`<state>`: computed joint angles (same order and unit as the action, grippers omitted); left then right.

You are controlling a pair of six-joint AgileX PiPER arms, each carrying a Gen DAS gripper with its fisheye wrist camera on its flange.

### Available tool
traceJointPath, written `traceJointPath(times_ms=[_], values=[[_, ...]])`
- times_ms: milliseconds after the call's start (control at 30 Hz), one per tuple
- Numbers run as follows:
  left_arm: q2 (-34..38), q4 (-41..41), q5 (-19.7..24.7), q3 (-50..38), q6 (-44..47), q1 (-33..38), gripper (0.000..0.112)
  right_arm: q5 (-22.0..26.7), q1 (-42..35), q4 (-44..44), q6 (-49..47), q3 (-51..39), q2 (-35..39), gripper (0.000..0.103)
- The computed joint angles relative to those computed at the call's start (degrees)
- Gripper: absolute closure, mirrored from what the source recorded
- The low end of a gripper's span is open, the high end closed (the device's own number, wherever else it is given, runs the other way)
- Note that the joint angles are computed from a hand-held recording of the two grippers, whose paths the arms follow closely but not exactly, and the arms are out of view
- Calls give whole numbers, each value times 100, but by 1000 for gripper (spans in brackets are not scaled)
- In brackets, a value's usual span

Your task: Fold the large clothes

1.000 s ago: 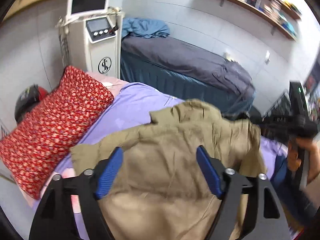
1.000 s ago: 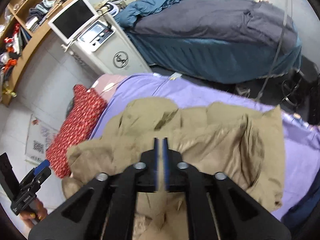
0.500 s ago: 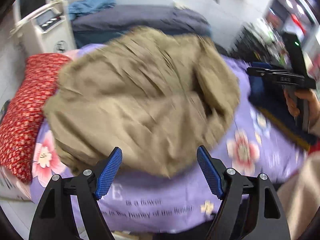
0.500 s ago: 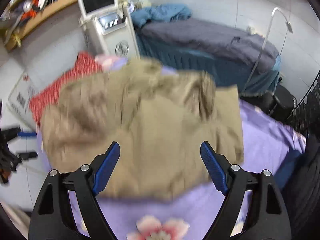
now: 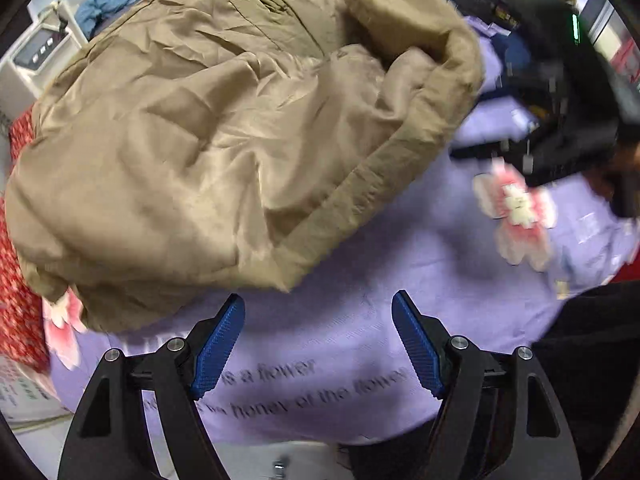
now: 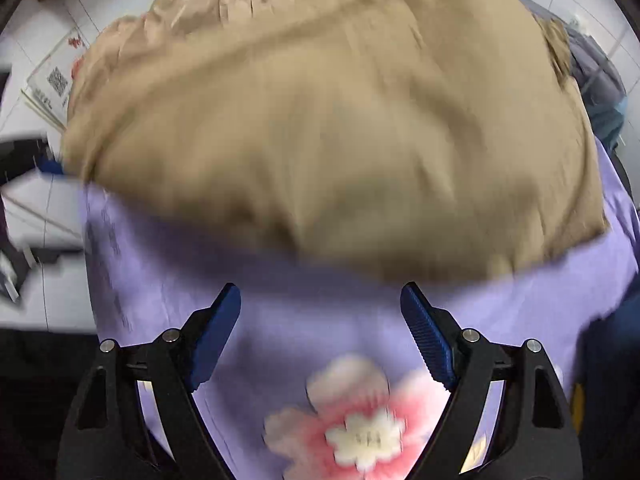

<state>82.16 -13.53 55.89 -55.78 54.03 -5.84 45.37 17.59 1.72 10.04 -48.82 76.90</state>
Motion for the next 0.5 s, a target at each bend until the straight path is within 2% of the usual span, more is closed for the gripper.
traceJointPath(times_ms=[67, 200, 333, 367, 433, 500], values=[[49, 104, -386, -29, -354, -196, 40, -105, -97, -155, 14, -452, 259, 21], [585, -119, -881, -846, -1002, -392, 40, -194, -617, 18, -380, -1446, 818, 26], [1359, 491, -1627, -1933, -1849, -828, 39, 7, -1227, 431, -569, -2772, 1664, 28], [1599, 702, -1650, -2251, -2103, -900, 39, 11, -1273, 256, -449, -3125, 1913, 26], [2235, 1199, -1305, -3132, -2732, -1042, 39, 382, -1243, -55, -319, -3826, 2432, 25], [2741, 1343, -807, -3907, -3020, -1082, 38, 837, -1350, 77, -453, -4404, 2915, 24]])
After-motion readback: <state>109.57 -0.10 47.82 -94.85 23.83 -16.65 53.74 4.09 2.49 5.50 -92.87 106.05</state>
